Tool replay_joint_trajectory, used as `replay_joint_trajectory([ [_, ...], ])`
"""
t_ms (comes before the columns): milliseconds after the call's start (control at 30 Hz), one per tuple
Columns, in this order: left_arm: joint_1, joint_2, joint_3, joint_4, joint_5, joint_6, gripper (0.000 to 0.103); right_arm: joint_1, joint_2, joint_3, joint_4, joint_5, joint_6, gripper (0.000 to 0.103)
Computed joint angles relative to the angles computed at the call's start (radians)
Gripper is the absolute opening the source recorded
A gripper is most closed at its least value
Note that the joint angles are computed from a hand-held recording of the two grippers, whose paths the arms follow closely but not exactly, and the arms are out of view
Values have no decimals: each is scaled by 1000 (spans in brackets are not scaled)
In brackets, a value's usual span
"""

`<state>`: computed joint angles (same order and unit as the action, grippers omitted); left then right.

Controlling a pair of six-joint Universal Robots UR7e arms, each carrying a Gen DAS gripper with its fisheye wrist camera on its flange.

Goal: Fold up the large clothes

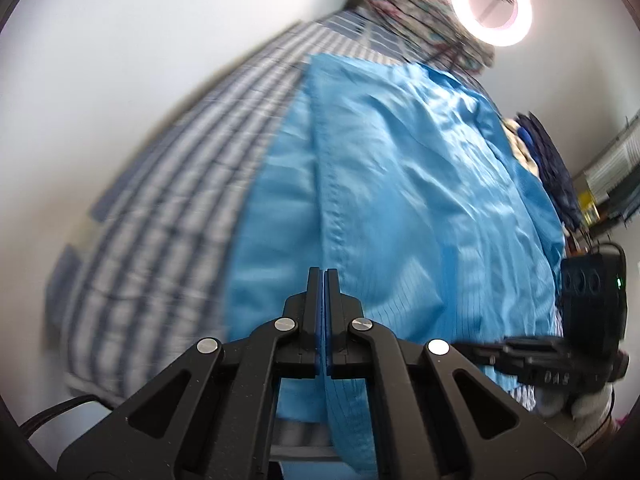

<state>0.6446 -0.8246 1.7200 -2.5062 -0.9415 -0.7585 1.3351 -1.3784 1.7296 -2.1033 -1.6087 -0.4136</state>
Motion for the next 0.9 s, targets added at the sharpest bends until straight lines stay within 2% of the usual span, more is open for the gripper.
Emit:
replay_joint_trajectory([
  [67,11,-28,36,-21,-4,-24,0,15,10,12,-4,19,4,0],
  [133,29,-48,73,-76,-58,-40,0,25,12,19,-2,24,6,0],
  [233,30,-47,81,-76,-91,-41,2,43,12,28,-7,-11,-17,0],
  [267,26,-47,81,-66,-91,-32,7,49,15,28,-15,-27,-17,0],
  [300,21,-40,75,-50,-83,-14,21,51,13,30,-18,-41,-17,0],
  [333,13,-31,62,-12,-62,-6,41,53,12,31,-20,-54,-14,0],
  [400,-2,-13,41,58,-22,-24,55,53,8,19,3,-68,-12,1],
  [433,-1,-8,38,67,-22,-27,55,52,6,20,9,-79,-6,4],
  [467,1,-6,40,72,-25,-32,55,52,4,22,5,-95,-3,7],
  [533,8,1,39,69,-35,-30,55,50,6,19,2,-110,1,21],
  [567,10,4,38,69,-39,-27,50,49,4,20,1,-111,6,26],
  [600,13,12,30,82,-39,-32,30,46,2,19,4,-111,8,26],
  [633,16,20,20,101,-32,-42,10,41,-5,22,5,-110,3,25],
  [733,19,20,30,68,-37,-43,2,35,-16,24,12,-127,-11,12],
  [800,17,11,36,66,-23,-45,0,36,-17,28,12,-134,-20,2],
  [900,11,-6,48,71,0,-46,0,41,-21,46,-10,-138,-32,0],
])
